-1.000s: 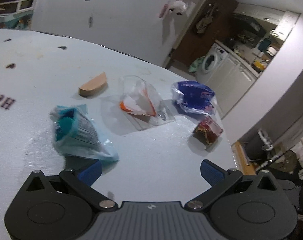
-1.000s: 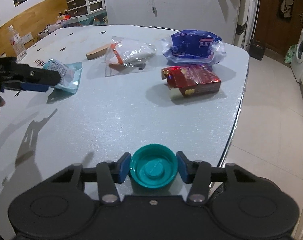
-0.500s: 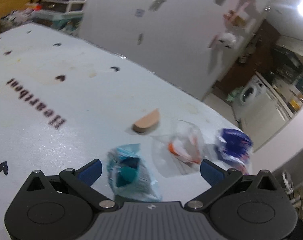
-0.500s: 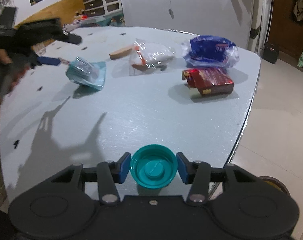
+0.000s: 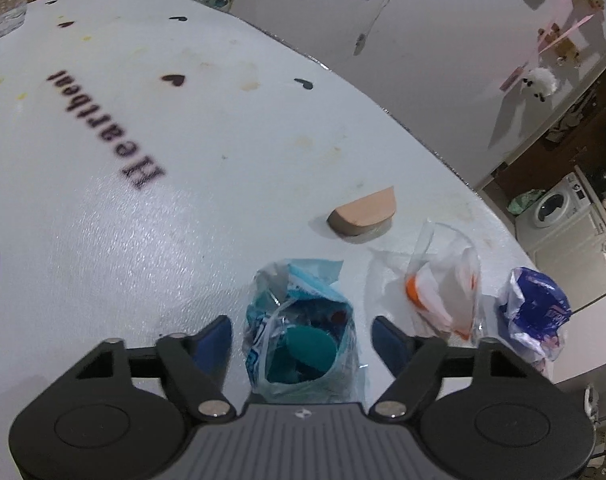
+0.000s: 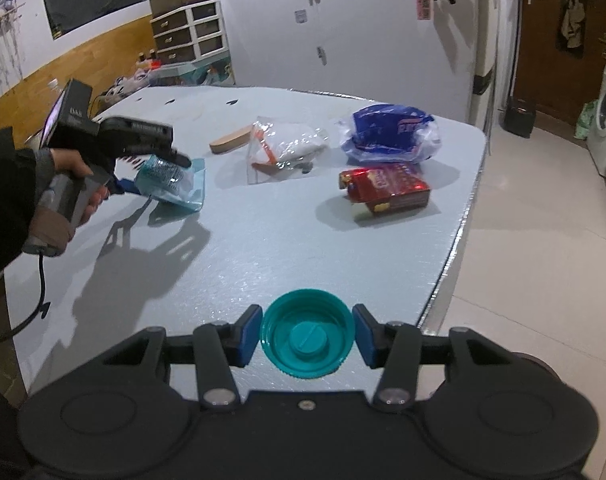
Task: Collect trash
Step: 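Carry the teal packet and teal cap with both tools over the trash bin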
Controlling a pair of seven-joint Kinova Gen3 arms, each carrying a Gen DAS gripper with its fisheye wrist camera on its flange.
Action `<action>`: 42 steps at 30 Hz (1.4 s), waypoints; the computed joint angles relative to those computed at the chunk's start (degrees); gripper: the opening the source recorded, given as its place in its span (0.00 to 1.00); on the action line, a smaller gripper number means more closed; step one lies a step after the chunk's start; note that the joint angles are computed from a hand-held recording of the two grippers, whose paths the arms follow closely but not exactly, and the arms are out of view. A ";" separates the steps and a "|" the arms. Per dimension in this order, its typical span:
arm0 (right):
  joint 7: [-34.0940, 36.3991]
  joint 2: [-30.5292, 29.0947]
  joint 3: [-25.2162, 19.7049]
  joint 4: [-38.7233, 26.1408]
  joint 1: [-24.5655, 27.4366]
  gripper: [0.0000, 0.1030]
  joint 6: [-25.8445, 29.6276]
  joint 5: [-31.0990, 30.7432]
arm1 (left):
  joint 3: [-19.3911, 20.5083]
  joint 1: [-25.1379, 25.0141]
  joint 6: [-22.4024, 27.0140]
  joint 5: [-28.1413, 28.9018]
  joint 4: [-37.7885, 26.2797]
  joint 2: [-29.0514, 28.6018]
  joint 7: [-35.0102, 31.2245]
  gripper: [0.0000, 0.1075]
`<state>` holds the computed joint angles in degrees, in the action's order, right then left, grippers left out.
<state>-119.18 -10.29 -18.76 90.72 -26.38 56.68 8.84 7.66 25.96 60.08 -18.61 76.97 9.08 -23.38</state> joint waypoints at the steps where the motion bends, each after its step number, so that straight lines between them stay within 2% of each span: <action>1: -0.61 -0.30 -0.22 0.03 0.13 0.48 0.15 0.39 | 0.10 0.42 0.37 -0.78 -0.15 0.09 0.16 0.64; 3: -1.67 -0.68 -0.65 -0.12 0.43 0.48 0.74 1.15 | 0.28 1.80 1.98 -3.34 -0.89 0.51 0.92 0.54; 9: -3.98 -1.93 -1.67 -0.27 1.16 0.48 1.29 3.02 | 1.05 4.07 2.80 -7.55 -1.07 -0.52 1.09 0.47; 16: -4.77 -3.78 -2.60 -0.80 2.52 0.48 1.78 4.21 | 3.36 7.88 7.51 -11.87 -4.98 -1.01 -0.67 0.47; 28: -3.50 -7.72 -2.67 0.15 6.06 0.48 2.76 3.14 | 6.23 19.30 14.38 -18.30 -13.39 1.00 -0.52 0.47; 36: -1.01 -10.80 -0.51 0.39 8.74 0.48 4.51 0.00 | 5.03 28.55 18.95 -21.19 -22.55 6.30 -3.96 0.47; 42: 2.73 -13.20 2.70 0.89 10.97 0.48 6.18 -2.89 | 2.76 33.95 21.32 -20.19 -31.72 12.22 -8.78 0.47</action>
